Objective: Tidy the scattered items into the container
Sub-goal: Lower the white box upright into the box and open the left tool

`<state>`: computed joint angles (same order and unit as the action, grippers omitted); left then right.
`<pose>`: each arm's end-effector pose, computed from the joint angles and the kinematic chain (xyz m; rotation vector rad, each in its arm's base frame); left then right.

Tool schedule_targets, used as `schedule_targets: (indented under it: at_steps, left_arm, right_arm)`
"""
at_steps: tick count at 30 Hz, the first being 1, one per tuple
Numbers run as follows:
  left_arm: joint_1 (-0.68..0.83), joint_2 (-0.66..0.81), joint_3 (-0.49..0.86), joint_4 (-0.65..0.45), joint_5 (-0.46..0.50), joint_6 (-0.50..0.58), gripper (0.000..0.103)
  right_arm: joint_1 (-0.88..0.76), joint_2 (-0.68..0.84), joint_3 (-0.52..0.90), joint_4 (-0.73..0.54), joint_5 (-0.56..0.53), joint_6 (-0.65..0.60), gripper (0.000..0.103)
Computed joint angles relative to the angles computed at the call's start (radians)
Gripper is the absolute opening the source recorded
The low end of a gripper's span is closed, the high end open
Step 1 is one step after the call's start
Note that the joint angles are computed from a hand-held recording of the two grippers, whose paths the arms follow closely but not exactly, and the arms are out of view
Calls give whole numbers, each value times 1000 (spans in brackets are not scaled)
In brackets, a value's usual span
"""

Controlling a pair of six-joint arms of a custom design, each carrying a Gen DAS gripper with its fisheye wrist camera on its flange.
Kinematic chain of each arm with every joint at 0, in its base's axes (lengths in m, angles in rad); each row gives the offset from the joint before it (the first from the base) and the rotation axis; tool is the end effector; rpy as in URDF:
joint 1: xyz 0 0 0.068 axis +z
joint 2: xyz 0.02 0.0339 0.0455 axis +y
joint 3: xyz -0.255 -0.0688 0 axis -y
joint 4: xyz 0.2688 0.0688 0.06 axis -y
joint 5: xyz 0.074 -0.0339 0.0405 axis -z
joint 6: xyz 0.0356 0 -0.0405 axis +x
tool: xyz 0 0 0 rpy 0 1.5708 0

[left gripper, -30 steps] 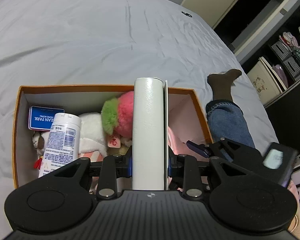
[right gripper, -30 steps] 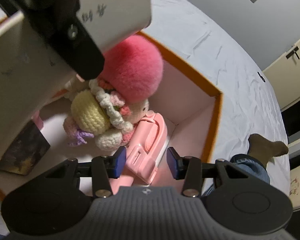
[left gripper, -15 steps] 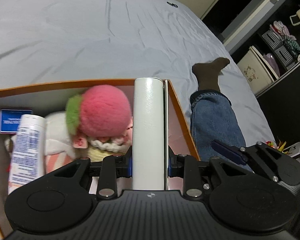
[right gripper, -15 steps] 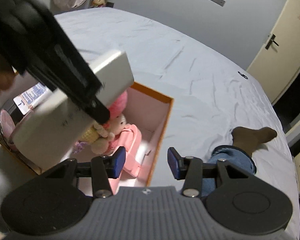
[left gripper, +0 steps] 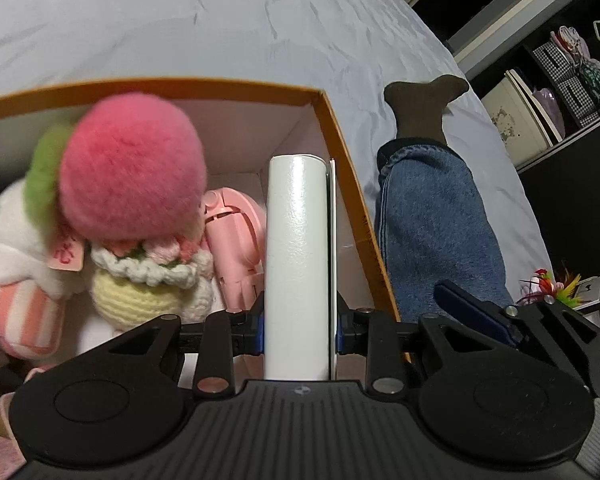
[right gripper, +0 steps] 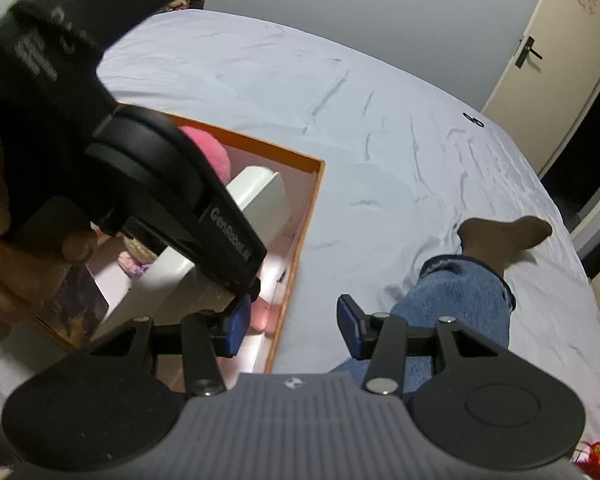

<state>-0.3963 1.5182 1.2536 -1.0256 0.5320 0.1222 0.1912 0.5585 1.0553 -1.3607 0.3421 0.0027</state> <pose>0.2797 -0.1366 0.2552 0.8299 2.7049 -0.8176 0.0821 0.0037 0.3477 -0.0733 2.3928 -0.3254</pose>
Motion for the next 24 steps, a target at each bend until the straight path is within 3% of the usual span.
schedule_targets:
  at_steps: [8, 12, 24]
  left_arm:
    - [-4, 35, -23, 45, 32, -58, 33]
    - [5, 32, -31, 71, 44, -78, 33]
    - [50, 38, 12, -23, 51, -31, 34]
  right_arm:
    - [-173, -37, -31, 13, -124, -94, 51]
    - [-113, -36, -23, -8, -89, -50, 51]
    - [-69, -33, -22, -18, -60, -23, 55]
